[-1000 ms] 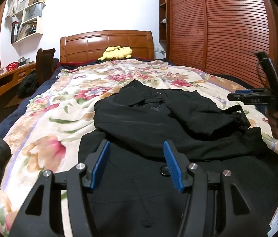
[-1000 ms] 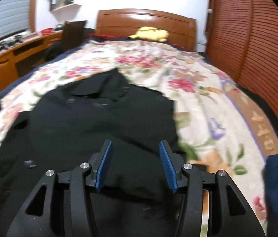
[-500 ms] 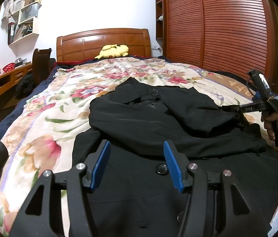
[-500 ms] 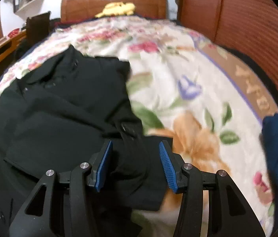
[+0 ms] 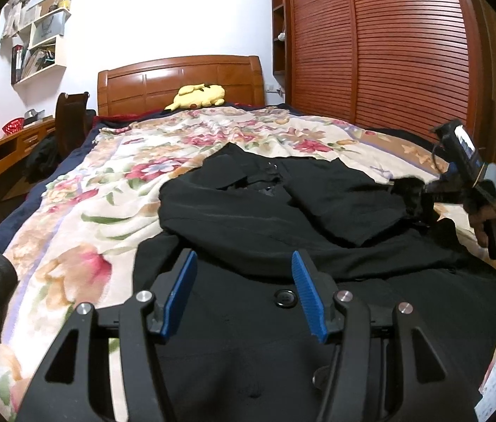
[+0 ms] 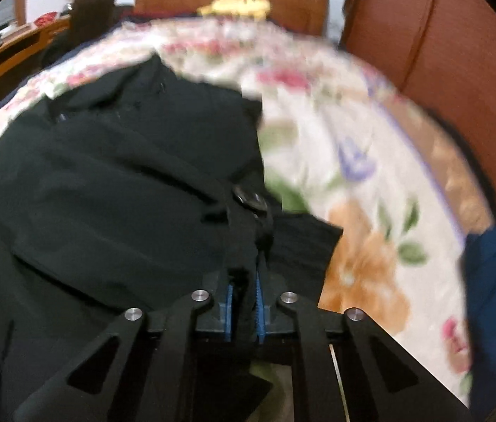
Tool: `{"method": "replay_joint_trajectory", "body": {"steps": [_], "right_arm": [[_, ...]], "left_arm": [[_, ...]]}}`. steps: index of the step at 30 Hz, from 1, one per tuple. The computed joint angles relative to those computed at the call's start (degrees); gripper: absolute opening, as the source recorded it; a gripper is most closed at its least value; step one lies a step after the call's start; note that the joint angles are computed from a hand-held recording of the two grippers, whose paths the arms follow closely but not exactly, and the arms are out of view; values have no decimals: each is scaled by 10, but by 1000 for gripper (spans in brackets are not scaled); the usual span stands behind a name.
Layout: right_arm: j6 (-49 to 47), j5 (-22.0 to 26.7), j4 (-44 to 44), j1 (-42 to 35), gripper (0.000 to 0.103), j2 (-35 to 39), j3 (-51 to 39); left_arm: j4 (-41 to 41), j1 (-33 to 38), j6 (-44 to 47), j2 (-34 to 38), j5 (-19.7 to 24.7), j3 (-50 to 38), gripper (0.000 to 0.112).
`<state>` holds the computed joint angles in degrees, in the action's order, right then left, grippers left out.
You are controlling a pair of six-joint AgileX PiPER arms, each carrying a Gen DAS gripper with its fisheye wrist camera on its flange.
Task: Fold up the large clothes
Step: 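Grasp the coat's side edge with the right tool and fold it over the front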
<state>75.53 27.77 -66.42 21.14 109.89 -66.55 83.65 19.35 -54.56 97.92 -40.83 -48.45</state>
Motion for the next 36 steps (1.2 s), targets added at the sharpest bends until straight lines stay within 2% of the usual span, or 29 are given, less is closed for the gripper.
{"method": "replay_joint_trajectory", "body": {"steps": [4,9,18,22,25,30,32,36], "right_arm": [[56,39,-72,58,6,-17,-22],[54,63,-97,127,6,-13,-73],[-30,65,-48,224,6,31,-170],[-92,45,31,239,6,51,-211],[-135,37,90,247,11,60,-237],[-169,42,132,271,24,57,-256],[-189,40,151,277,38,53,-263],[-195,32,162,287,43,42,-263]], "left_arm": [[9,34,4,-4,-19,2,55],[26,85,2,-6,-48,-2,55],[39,146,6,7,-76,-15,55],[40,166,5,10,-85,-21,55],[45,184,0,12,-102,-26,55],[46,202,0,15,-110,-27,55],[47,207,-3,18,-112,-30,55],[50,211,-12,25,-114,-39,55]]}}
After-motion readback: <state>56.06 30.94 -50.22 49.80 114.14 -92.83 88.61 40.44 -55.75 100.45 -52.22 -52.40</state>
